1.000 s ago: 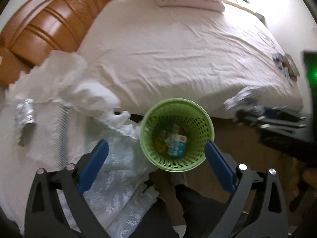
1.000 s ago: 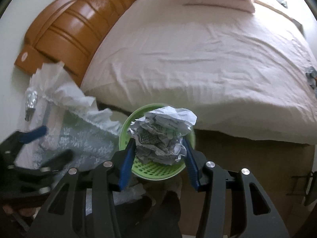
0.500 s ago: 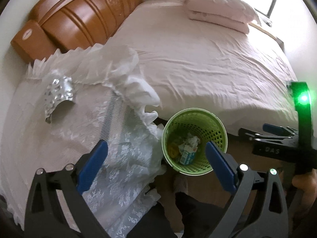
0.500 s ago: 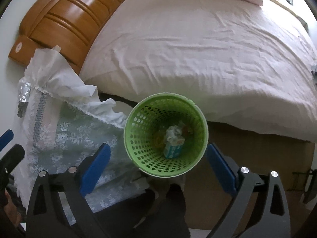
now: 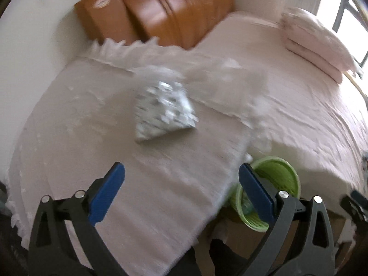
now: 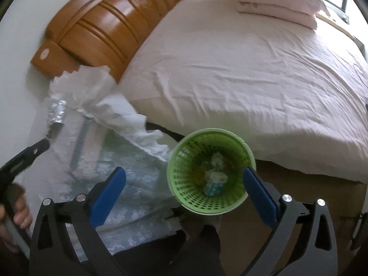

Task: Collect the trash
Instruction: 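Grasp the silver foil blister pack with the left tool while the right tool grasps clear plastic wrap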

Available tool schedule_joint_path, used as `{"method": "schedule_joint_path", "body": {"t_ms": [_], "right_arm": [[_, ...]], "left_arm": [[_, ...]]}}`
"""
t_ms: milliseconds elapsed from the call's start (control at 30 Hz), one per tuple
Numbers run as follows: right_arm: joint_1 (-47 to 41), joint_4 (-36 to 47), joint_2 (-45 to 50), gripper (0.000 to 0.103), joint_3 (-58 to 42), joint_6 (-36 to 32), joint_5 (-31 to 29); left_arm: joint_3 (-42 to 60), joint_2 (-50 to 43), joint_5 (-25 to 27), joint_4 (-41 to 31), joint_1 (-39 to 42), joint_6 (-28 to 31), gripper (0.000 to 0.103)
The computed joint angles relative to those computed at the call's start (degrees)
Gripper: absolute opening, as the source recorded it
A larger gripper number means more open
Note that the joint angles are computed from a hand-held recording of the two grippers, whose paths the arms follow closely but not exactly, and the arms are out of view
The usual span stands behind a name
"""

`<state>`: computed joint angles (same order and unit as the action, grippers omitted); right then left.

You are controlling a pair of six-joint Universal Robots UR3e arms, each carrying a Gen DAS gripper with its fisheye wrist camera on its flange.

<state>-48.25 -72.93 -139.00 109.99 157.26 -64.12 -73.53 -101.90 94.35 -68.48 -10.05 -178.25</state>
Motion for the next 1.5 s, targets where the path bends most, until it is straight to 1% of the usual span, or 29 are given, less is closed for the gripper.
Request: {"method": "schedule_joint_path", "body": {"t_ms": [33,67,100,200,333,400,433,467,500,667,767,833,967,1000,1067,1100,1200,1233,1267,1300,1333,1400,1500], "right_arm": [[1.79,-1.75,1.25,0.100,-0.16,1.59,-0.12],[5.81,-5.67,3.57,0.100,-0.08,5.17,-0.76],[7.48,-7.04,4.69,0.100,-0.47,6.67,-1.11],[16.10,-15.10,10.79,0.100,-1.16,14.06,-2.53],[22.56,-20.73,15.99,0.100,-2.63,19.03,-3.95],[25.20,-22.91,18.42,0.100,-3.53,20.88,-4.36],[25.81,-23.43,18.94,0.100,-3.66,21.29,-4.50],[26.69,-24.20,19.63,0.100,-3.82,21.93,-4.75],[27.61,-24.82,20.45,0.100,-4.23,22.47,-5.01],[31.18,-27.30,23.46,0.100,-5.66,25.23,-5.88],[32.45,-28.17,24.96,0.100,-6.64,25.07,-5.89],[33.76,-29.12,26.54,0.100,-7.70,24.72,-6.38],[39.85,-34.06,33.25,0.100,-12.13,25.97,-8.28],[42.91,-36.78,37.14,0.100,-14.72,26.50,-9.21],[45.50,-37.67,41.04,0.100,-18.17,26.94,-10.14],[48.45,-39.61,45.85,0.100,-22.28,27.26,-10.47],[52.50,-40.13,53.62,0.100,-30.61,26.91,-11.98],[54.97,-40.37,58.67,0.100,-36.24,26.53,-13.07],[56.80,-38.67,63.05,0.100,-42.24,26.21,-14.34],[59.29,-40.35,68.74,0.100,-48.24,25.76,-15.83],[60.41,-37.33,72.37,0.100,-54.24,25.66,-16.94],[63.19,-35.70,81.25,0.100,-66.24,25.39,-19.08],[65.96,-29.35,92.75,0.100,-84.24,25.16,-22.13]], "left_arm": [[1.93,-2.08,0.20,-0.09,1.09,0.04,0.095],[3.49,-3.55,0.14,-0.54,1.73,-0.06,0.095],[5.40,-5.37,-0.60,-1.13,2.56,-0.20,0.095],[11.31,-10.17,-1.71,-3.49,3.60,-0.47,0.095],[20.40,-17.35,-3.11,-7.79,4.04,-1.17,0.095],[22.61,-19.45,-3.92,-8.34,4.36,-1.76,0.094],[23.27,-19.97,-3.99,-8.61,4.12,-2.32,0.086],[23.54,-20.28,-4.50,-8.74,4.32,-2.61,0.080],[23.65,-20.41,-5.34,-9.06,4.77,-2.89,0.077],[19.44,-18.42,-7.20,-5.76,6.04,-2.89,0.074],[16.25,-16.11,-7.98,-4.40,6.52,-2.32,0.073],[12.47,-12.91,-9.23,-3.13,7.45,-1.71,0.073],[6.13,-6.34,-12.11,-3.74,10.71,0.59,0.073],[4.94,-5.00,-12.56,-3.80,11.58,1.31,0.073],[0.55,-0.24,-12.62,-3.66,13.91,2.86,0.073],[-1.41,2.06,-12.39,-3.64,15.19,3.76,0.073],[-5.81,6.83,-11.22,-2.68,18.31,5.31,0.073],[-7.54,8.79,-10.38,-2.41,19.60,5.70,0.073],[-8.12,9.62,-10.08,-2.49,20.56,6.04,0.073],[-9.14,10.82,-9.92,-2.40,21.71,6.34,0.073],[-10.24,11.92,-9.87,-2.08,22.71,6.58,0.073],[-11.54,13.36,-9.36,-1.92,24.12,6.70,0.073],[-12.69,14.50,-9.20,-1.66,25.63,6.78,0.073]]}}
